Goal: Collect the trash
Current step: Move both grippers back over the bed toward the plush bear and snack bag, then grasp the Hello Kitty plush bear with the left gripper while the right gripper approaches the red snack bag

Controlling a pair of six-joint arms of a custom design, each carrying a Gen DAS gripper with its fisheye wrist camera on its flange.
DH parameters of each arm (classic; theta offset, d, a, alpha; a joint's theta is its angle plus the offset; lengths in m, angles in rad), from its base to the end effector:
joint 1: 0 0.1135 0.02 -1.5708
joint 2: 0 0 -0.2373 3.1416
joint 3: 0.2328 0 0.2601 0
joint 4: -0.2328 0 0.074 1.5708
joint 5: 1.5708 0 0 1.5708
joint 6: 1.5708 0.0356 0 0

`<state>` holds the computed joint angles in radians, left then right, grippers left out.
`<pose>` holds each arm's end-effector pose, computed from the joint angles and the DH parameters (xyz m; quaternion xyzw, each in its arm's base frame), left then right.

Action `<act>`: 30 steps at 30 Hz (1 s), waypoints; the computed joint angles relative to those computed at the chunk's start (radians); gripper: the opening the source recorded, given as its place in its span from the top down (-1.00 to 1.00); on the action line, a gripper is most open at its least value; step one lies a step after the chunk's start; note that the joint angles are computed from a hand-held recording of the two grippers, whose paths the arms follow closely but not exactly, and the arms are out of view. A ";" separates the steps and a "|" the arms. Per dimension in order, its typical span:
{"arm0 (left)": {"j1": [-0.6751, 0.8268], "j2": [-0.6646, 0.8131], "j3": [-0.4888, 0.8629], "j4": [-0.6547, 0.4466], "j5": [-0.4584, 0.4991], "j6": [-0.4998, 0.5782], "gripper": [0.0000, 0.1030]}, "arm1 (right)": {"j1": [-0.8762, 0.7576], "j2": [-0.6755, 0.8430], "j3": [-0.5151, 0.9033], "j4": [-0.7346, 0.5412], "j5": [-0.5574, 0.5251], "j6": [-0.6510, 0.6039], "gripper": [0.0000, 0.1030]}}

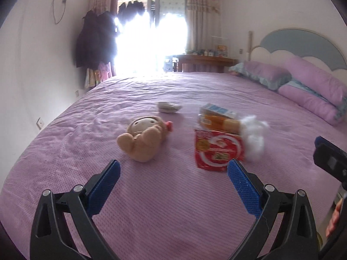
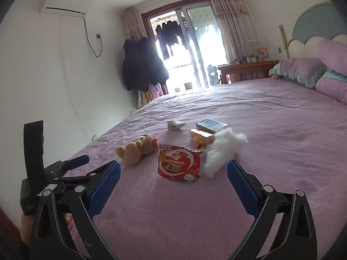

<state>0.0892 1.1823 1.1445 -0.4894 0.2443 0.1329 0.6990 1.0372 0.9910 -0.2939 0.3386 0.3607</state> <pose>0.2787 0.0163 0.3289 0.0795 0.8589 -0.0502 0.5034 0.2038 0.1559 0.3302 -0.0396 0.8098 0.1688 0.5605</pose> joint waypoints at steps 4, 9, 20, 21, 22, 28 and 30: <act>0.029 0.178 0.107 0.013 -0.004 -0.025 -0.92 | -0.022 0.096 0.042 0.041 -0.060 -0.016 -0.83; 0.031 0.391 0.268 0.006 0.000 -0.055 -0.92 | -0.050 0.214 0.105 0.058 -0.112 -0.038 -0.83; 0.035 0.785 0.702 -0.094 -0.070 -0.078 -0.94 | -0.094 0.307 0.161 0.052 -0.169 -0.069 -0.83; 0.042 0.801 0.719 -0.095 -0.046 -0.083 -0.94 | -0.098 0.309 0.163 0.049 -0.174 -0.070 -0.83; 0.052 0.825 0.754 -0.119 -0.009 -0.081 -0.94 | -0.102 0.310 0.161 0.048 -0.178 -0.069 -0.83; 0.054 0.993 0.986 -0.317 0.127 -0.041 -0.94 | -0.092 0.291 0.157 0.042 -0.174 -0.074 -0.83; 0.047 0.955 0.928 -0.272 0.114 -0.037 -0.82 | -0.087 0.285 0.158 0.036 -0.168 -0.081 -0.83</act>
<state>0.1359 2.1373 2.0722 -0.7615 0.3586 0.0956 0.6125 1.3218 1.1489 -0.2576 0.1706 0.2792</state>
